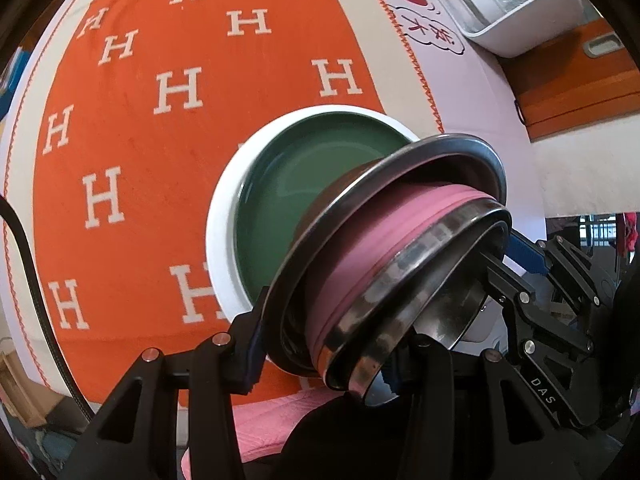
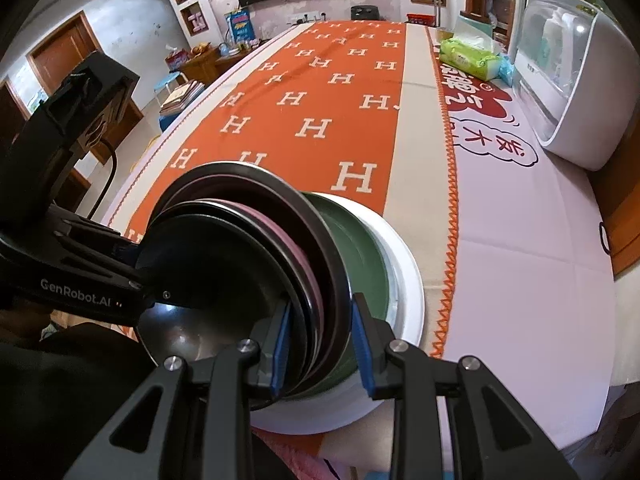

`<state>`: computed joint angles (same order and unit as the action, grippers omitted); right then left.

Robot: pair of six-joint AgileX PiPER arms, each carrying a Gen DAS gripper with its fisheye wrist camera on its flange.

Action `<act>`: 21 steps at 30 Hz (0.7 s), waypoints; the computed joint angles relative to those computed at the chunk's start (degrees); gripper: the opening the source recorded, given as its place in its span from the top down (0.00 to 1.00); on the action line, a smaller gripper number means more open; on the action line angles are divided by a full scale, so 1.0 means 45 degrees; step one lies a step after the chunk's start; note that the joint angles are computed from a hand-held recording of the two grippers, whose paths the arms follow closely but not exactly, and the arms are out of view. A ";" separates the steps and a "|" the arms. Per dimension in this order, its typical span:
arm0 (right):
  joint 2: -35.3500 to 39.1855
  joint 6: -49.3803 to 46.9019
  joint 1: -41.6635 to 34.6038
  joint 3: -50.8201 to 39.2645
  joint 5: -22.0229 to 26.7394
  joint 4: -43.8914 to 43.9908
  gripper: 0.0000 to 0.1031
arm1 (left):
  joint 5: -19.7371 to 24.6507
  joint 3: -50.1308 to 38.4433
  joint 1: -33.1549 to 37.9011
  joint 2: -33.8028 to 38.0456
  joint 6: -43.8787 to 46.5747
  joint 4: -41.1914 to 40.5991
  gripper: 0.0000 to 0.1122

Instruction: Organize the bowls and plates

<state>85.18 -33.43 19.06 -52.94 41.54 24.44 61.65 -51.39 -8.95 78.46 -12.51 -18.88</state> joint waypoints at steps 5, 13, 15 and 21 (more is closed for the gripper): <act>0.0415 -0.1375 -0.0582 -0.0142 0.0059 0.0783 0.72 | -0.0502 -0.0118 -0.0619 0.0115 -0.1139 0.0514 0.60; 0.1436 -0.3163 -0.1293 -0.0801 0.0443 0.1838 0.70 | -0.1264 -0.0117 -0.1172 0.0339 -0.2825 0.1048 0.58; 0.1754 -0.3534 -0.1431 -0.1039 0.0620 0.2041 0.69 | -0.1440 -0.0165 -0.1261 0.0458 -0.3263 0.1189 0.58; 0.2517 -0.4226 -0.1596 -0.1640 0.1080 0.2504 0.69 | -0.1779 -0.0149 -0.1182 0.0666 -0.3951 0.1332 0.58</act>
